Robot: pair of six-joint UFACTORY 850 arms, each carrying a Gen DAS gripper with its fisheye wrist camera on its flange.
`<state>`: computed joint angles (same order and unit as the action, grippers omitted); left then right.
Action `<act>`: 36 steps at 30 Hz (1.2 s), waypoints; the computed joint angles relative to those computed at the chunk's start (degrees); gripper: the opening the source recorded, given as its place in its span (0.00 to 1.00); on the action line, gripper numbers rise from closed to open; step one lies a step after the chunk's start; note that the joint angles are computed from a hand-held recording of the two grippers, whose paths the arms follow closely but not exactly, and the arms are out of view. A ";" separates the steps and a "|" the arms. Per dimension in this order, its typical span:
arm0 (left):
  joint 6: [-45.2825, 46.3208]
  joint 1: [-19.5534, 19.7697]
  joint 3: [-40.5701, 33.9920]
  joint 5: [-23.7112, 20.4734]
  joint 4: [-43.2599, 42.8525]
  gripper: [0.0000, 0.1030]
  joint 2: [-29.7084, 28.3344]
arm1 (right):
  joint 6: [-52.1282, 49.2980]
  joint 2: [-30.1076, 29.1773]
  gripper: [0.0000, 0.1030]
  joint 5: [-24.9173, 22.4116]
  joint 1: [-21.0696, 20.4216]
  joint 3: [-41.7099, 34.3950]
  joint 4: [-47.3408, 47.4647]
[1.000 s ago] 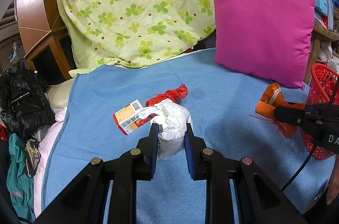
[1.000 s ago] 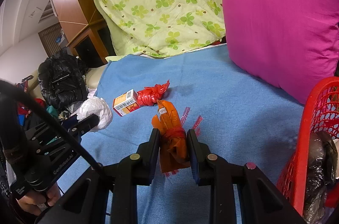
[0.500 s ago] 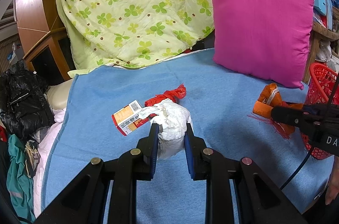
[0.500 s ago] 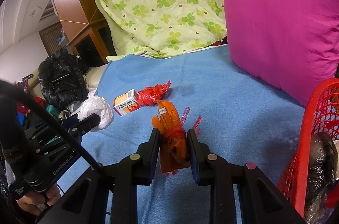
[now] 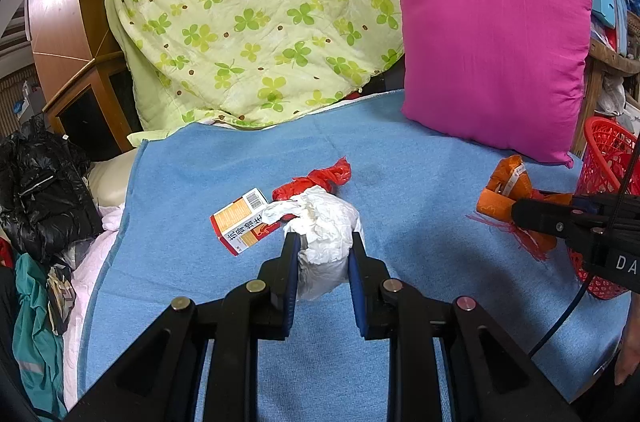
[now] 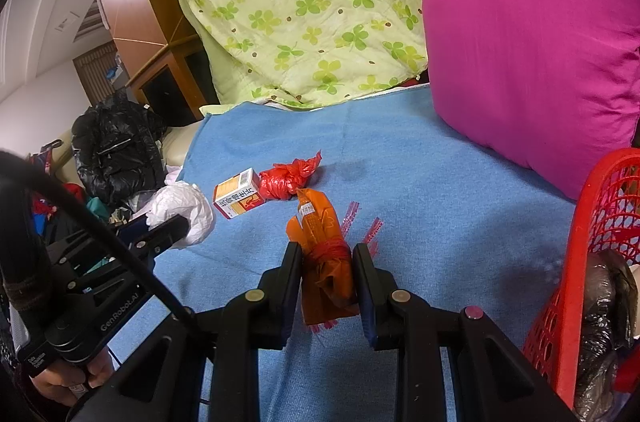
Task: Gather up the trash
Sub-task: 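Hold the white tissue in the left tool while the right holds the orange wrapper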
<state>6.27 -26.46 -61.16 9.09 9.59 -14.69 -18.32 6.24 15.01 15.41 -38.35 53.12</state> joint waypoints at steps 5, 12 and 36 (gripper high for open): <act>-0.41 0.05 -0.18 -0.21 0.43 0.24 -0.07 | 0.18 -0.01 0.27 -0.02 0.01 0.01 -0.11; 0.35 0.07 -0.22 -0.31 -0.35 0.24 -0.20 | 0.51 -0.14 0.27 -0.39 -0.23 -0.19 -0.54; 9.30 0.75 1.44 -0.05 -10.57 0.24 0.97 | 1.58 -1.97 0.27 1.02 1.49 -1.59 -0.79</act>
<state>15.56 -25.71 -59.71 9.04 -0.97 -13.73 -16.74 4.26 16.02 16.89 -39.95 52.33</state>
